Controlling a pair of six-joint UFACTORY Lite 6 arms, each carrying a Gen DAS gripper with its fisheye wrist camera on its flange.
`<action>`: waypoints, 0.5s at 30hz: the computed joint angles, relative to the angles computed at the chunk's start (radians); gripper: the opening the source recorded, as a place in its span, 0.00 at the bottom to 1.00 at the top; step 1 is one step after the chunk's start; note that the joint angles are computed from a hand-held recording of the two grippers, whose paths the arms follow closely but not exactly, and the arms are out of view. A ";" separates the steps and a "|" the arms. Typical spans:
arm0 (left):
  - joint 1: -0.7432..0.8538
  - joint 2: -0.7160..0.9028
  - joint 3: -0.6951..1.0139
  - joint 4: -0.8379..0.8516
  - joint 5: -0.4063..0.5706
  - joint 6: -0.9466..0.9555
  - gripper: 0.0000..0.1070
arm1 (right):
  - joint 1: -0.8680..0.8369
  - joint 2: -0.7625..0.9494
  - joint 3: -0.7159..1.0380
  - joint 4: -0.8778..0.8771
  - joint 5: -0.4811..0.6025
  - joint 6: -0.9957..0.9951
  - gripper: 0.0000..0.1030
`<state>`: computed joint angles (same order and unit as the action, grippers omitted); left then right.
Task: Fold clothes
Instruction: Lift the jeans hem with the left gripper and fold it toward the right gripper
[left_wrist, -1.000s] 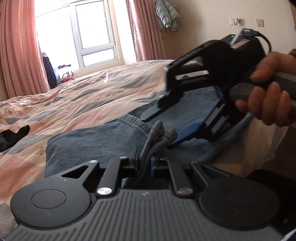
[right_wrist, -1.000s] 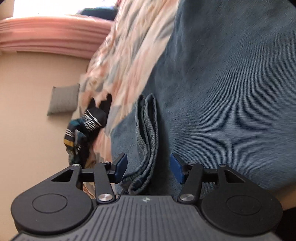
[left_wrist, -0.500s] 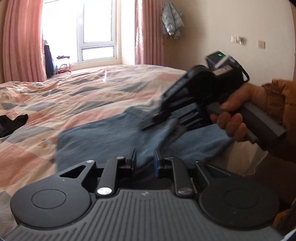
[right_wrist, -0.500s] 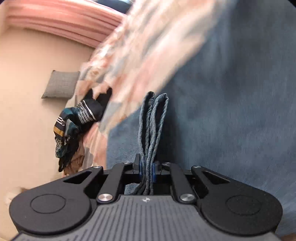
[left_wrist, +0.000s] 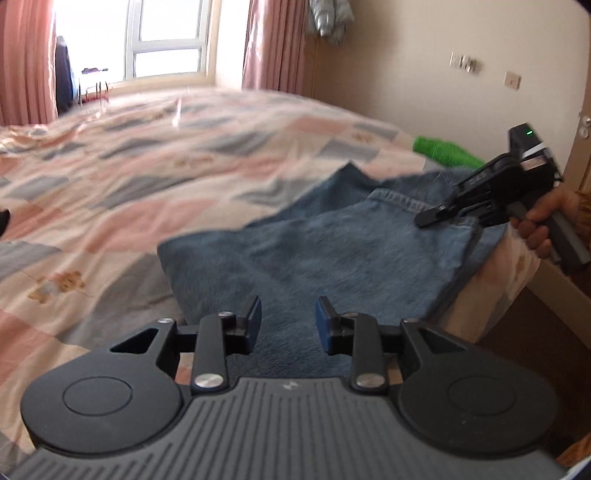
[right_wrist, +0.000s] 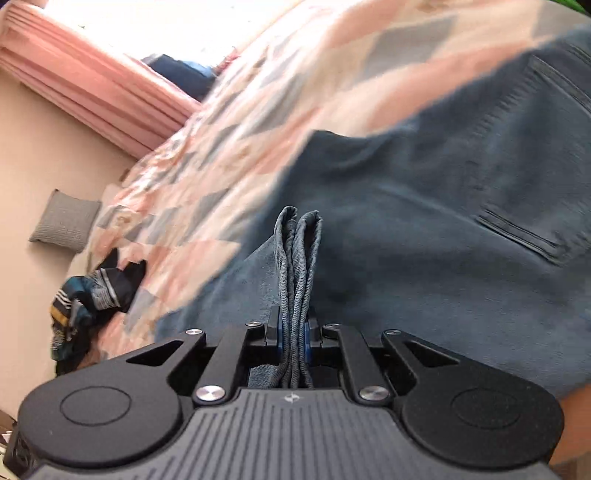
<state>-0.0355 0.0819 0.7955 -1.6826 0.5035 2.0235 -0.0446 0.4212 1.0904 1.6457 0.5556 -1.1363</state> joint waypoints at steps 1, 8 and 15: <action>-0.021 0.030 0.017 -0.014 -0.026 0.006 0.25 | -0.008 0.005 -0.016 0.022 0.004 -0.035 0.10; -0.100 0.092 0.088 -0.045 -0.088 -0.004 0.28 | -0.026 -0.032 -0.004 0.064 0.009 -0.200 0.09; -0.183 0.184 0.228 0.027 -0.087 -0.072 0.32 | -0.187 -0.111 0.035 -0.095 -0.072 -0.168 0.09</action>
